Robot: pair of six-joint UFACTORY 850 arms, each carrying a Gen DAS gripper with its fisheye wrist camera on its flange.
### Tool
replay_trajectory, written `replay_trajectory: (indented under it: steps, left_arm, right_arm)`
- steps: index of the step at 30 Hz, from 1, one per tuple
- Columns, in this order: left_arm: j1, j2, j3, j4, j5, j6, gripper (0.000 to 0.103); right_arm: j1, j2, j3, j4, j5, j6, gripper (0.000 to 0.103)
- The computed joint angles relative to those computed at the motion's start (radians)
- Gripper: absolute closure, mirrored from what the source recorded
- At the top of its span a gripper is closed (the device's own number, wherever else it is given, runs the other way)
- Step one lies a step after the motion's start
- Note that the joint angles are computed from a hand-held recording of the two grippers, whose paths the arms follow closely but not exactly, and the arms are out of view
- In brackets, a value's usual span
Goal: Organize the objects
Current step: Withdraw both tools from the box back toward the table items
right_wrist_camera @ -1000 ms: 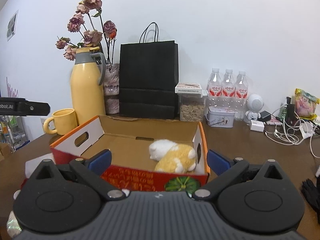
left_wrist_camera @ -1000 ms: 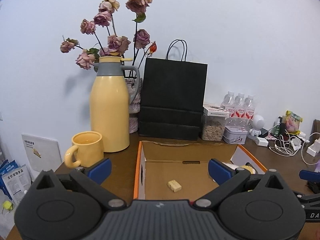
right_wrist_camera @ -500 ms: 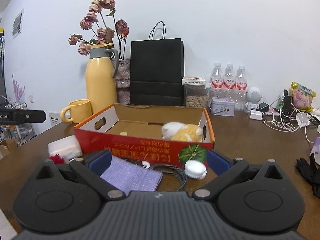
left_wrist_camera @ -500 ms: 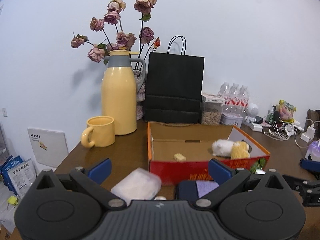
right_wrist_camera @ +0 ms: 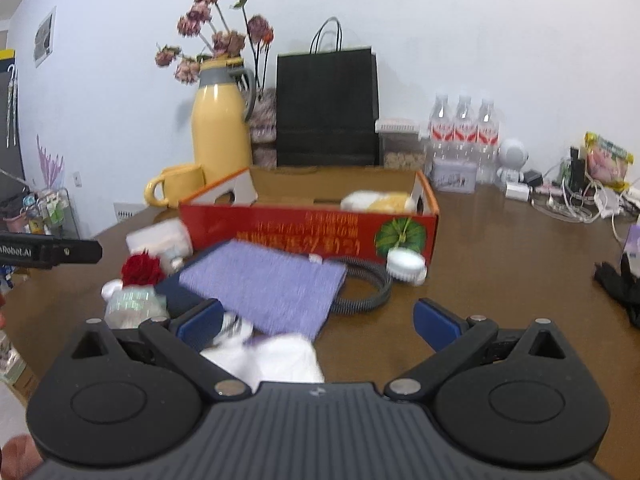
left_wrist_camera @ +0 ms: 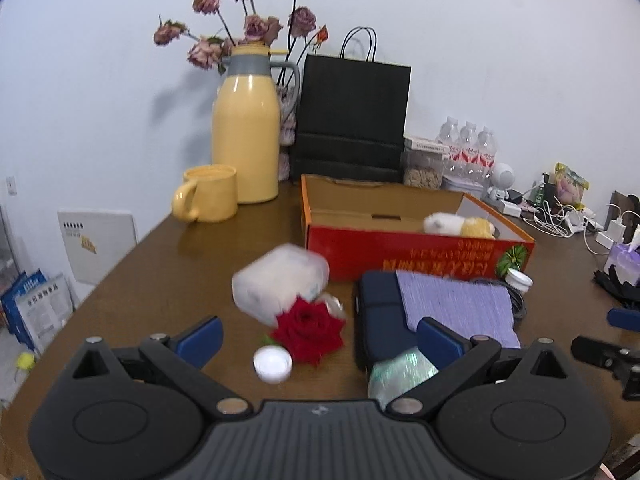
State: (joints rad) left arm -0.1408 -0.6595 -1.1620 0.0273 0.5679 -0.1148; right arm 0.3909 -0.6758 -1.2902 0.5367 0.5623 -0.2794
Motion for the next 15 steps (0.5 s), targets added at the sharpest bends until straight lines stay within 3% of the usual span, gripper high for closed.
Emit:
replay_trajectory:
  steps: [7,15]
  left_arm:
    - [-0.013,-0.002,0.023,0.113,0.001,-0.07,0.0]
    - [-0.042,-0.061,-0.041,0.17,-0.029,-0.095,0.0]
  right_arm:
    - [0.015,-0.021,-0.012,0.008,-0.069,-0.023,0.0]
    - [0.017,-0.039,-0.035,0.008,-0.111,-0.039,0.0]
